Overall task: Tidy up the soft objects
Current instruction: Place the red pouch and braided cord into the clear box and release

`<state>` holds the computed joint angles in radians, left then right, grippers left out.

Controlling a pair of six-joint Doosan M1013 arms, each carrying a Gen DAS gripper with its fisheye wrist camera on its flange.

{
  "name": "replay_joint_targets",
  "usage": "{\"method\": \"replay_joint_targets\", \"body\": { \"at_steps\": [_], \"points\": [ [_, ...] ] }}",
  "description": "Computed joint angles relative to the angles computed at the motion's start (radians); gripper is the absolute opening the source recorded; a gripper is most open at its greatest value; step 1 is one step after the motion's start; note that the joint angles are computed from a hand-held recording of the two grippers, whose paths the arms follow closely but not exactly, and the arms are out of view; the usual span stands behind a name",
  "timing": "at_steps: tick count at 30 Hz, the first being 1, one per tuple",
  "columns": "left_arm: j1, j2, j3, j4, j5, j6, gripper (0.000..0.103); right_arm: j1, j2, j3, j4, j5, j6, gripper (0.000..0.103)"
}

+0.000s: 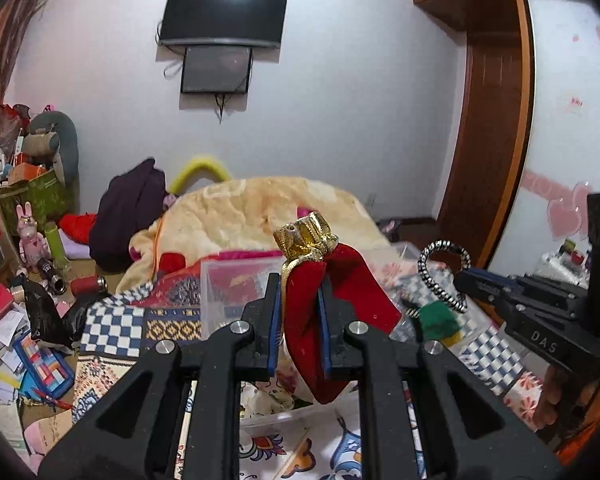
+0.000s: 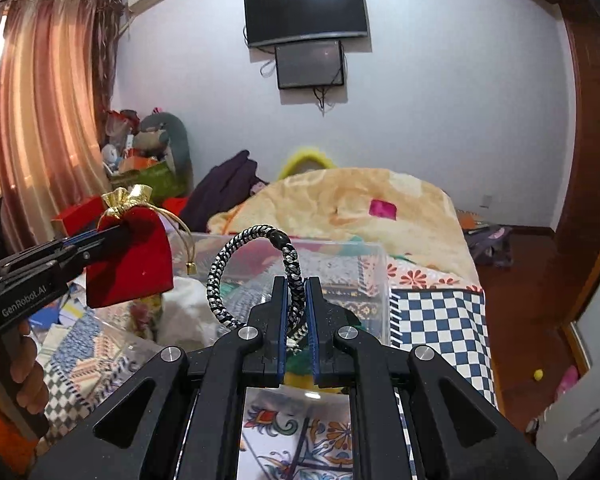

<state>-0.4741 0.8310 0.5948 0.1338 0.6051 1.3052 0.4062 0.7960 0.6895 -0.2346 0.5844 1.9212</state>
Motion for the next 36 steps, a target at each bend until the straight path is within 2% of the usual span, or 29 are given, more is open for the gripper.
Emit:
{"method": "replay_joint_targets", "body": {
  "at_steps": [5,9,11,13,15,17,18,23,27,31,34,36],
  "points": [
    [-0.006,0.063,-0.093,0.005,0.116,0.030,0.015,-0.003,0.032,-0.045,0.014,0.073,-0.013,0.008],
    [-0.008,0.084,-0.123,0.009,0.162,0.039,0.017,0.000,0.046,-0.063,0.006,0.118,-0.022,0.008],
    [-0.008,0.089,-0.130,0.016,0.173,0.036,0.024,0.002,0.052,-0.073,-0.002,0.136,-0.029,0.008],
    [-0.008,0.083,-0.117,0.014,0.166,0.033,0.038,0.003,0.055,-0.082,0.007,0.151,-0.042,0.009],
    [-0.009,0.066,-0.085,0.022,0.141,0.021,0.045,0.003,0.057,-0.085,0.007,0.158,-0.044,0.017],
    [-0.010,0.051,-0.057,0.021,0.120,0.019,0.046,0.004,0.049,-0.072,0.001,0.144,-0.039,0.039],
    [-0.010,0.040,-0.040,0.016,0.110,0.019,0.046,0.005,0.040,-0.053,-0.007,0.121,-0.032,0.042],
    [-0.003,-0.014,0.046,-0.016,0.028,0.009,0.048,0.006,0.000,0.008,-0.017,0.051,-0.025,0.042],
    [0.002,-0.060,0.106,-0.079,-0.053,0.056,0.048,0.005,-0.033,0.053,0.003,-0.018,-0.040,0.042],
    [-0.006,-0.116,0.183,-0.042,-0.156,0.042,0.048,0.010,-0.073,0.110,-0.010,-0.102,-0.034,0.042],
    [-0.016,-0.148,0.226,0.049,-0.211,-0.023,0.048,0.012,-0.105,0.157,-0.008,-0.173,-0.029,0.042],
    [-0.020,-0.165,0.248,0.065,-0.238,-0.030,0.051,0.015,-0.117,0.173,-0.025,-0.201,-0.011,0.042]
  ]
}}
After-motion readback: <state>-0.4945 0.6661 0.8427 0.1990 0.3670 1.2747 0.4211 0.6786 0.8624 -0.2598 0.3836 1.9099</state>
